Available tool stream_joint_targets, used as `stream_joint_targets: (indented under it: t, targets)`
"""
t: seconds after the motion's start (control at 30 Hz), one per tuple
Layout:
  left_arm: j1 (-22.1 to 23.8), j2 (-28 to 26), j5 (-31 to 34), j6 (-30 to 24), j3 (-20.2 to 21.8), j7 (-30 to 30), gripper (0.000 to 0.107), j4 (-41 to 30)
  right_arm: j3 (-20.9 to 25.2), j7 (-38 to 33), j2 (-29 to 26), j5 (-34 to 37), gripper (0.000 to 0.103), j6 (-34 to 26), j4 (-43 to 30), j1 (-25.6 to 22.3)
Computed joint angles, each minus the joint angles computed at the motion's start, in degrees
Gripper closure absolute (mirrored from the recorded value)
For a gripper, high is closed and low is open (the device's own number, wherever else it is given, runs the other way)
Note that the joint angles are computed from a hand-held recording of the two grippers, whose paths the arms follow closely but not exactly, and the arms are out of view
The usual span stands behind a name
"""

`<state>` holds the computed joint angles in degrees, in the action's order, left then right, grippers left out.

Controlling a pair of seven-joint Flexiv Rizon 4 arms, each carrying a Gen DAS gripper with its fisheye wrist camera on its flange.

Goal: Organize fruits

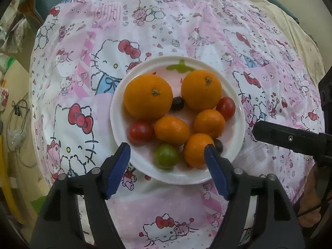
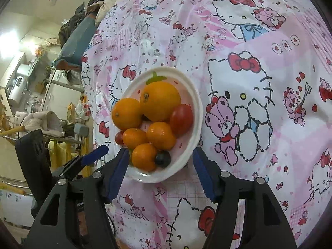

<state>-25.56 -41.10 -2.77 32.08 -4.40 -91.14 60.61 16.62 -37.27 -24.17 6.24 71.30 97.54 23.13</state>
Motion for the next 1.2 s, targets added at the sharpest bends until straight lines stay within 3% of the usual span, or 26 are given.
stream_joint_targets:
  t: [0.13,0.37,0.5,0.53,0.6,0.73,0.8,0.9,1.2]
  targets:
    - [-0.48,1.48,1.36,2.52,1.03,-2.01,0.036,1.73,-1.97,1.58,1.12,-3.14,0.019,-0.23,0.9,1.64]
    - [-0.71,5.74,4.65,11.19,2.65,-7.29,0.036,7.17,-8.57,9.35,4.73,-16.06,0.013,1.76,5.31,6.22]
    - [-1.31,7.55,7.74,11.68,3.68,-8.93,0.035,8.26,-11.33,15.84,7.19,-24.42,0.01,4.54,8.72,7.77]
    - [-1.21,8.26,8.09,12.22,3.65,-9.23,0.033,9.06,-11.54,16.81,7.45,-26.11,0.009,4.46,8.94,7.81]
    - [-0.88,9.64,8.33,13.57,3.46,-10.08,0.018,10.83,-12.5,19.32,8.53,-30.64,0.006,4.35,9.85,8.37]
    - [-0.36,12.74,8.76,17.54,3.08,-11.73,0.015,15.15,-13.46,25.08,10.77,-40.1,0.0,3.14,11.66,9.05]
    - [-0.11,14.24,9.01,19.47,2.82,-11.86,0.011,17.24,-13.62,28.35,12.22,-45.75,0.0,-0.37,12.24,9.5]
    - [-1.28,16.34,13.22,21.99,4.2,-13.02,0.009,19.25,-12.86,32.1,13.62,-52.27,0.0,-2.62,13.27,8.9]
    - [-0.3,20.44,14.32,25.52,3.29,-15.74,0.004,24.91,-9.01,43.15,15.89,-64.83,0.0,-4.51,15.81,5.28]
